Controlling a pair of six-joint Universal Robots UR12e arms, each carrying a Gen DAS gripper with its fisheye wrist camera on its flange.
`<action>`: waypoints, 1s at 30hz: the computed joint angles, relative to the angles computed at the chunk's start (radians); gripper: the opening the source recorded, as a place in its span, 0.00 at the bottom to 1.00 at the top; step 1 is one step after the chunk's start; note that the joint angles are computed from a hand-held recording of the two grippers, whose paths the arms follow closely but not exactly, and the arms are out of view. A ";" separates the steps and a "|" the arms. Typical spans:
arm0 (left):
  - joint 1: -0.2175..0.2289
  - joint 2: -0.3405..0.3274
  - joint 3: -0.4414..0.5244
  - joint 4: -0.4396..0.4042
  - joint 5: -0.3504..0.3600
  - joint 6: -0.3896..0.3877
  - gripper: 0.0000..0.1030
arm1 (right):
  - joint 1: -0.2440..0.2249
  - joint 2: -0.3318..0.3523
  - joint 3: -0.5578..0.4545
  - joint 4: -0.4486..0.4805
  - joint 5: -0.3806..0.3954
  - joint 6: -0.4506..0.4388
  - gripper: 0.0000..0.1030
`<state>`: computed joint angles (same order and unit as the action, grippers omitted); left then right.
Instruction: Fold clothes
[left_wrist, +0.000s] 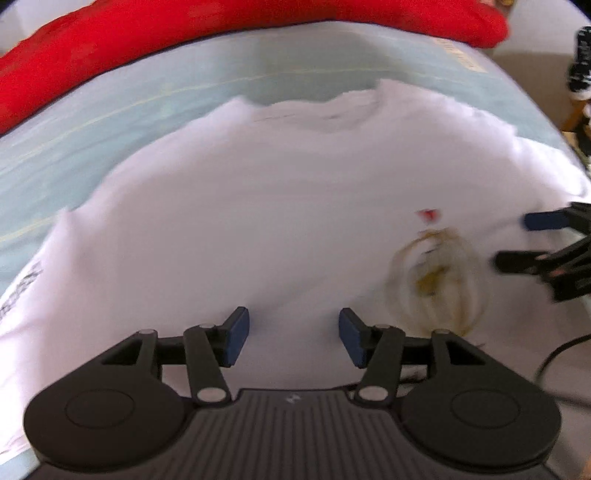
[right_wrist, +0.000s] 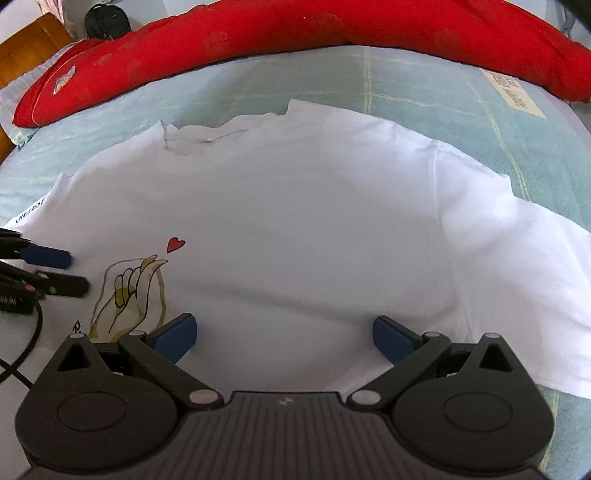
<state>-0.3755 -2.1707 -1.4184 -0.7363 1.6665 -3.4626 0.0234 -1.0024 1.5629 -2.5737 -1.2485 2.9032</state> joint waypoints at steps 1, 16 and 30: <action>0.004 0.004 -0.002 -0.006 0.002 -0.011 0.54 | -0.001 -0.001 0.001 0.001 0.001 0.000 1.00; 0.039 -0.097 0.101 0.108 0.036 0.029 0.57 | -0.029 0.090 -0.127 -0.002 0.149 -0.044 1.00; 0.037 -0.022 0.027 0.086 -0.115 0.018 0.67 | -0.045 0.014 -0.077 0.107 0.143 -0.073 1.00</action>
<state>-0.3385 -2.1925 -1.3912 -0.6502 1.5517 -3.4449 -0.0213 -0.9880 1.4860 -2.4666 -1.1051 2.8303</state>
